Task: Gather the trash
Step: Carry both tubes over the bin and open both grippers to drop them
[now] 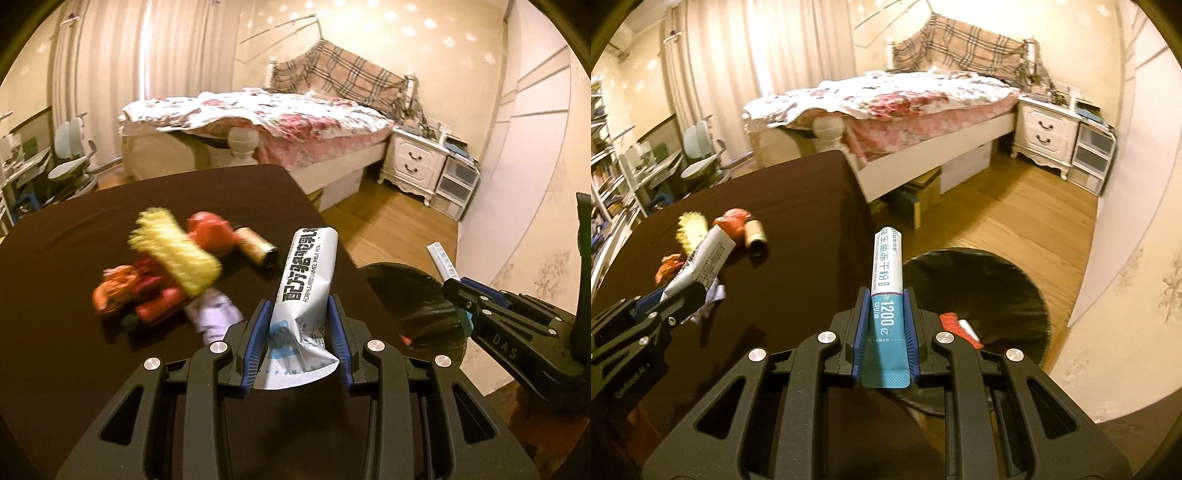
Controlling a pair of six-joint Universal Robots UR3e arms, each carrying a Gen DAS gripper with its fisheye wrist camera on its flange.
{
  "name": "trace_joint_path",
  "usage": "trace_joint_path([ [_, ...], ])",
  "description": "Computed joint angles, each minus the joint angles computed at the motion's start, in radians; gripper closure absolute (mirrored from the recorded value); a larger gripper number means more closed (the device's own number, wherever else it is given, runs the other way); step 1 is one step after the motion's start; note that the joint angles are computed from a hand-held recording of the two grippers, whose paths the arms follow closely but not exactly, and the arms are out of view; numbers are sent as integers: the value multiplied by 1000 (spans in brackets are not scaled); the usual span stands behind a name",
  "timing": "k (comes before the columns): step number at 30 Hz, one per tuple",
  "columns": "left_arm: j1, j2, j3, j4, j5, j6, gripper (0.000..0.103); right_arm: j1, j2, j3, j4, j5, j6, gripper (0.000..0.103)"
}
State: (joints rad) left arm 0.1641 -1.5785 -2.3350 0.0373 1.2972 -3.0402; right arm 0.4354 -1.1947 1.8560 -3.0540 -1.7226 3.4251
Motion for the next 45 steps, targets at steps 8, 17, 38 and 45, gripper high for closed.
trace_joint_path([
  [8,-145,-197,179,21,80,-46,68,-83,8,50,-44,22,-6,85],
  [17,-257,-320,320,-18,155,-59,68,-165,31,94,-99,58,-15,85],
  [38,-342,-425,449,-26,254,-65,30,-278,-1,211,-198,83,-5,58],
  [45,-328,-388,411,-32,250,-86,27,-257,-20,218,-195,63,6,48],
])
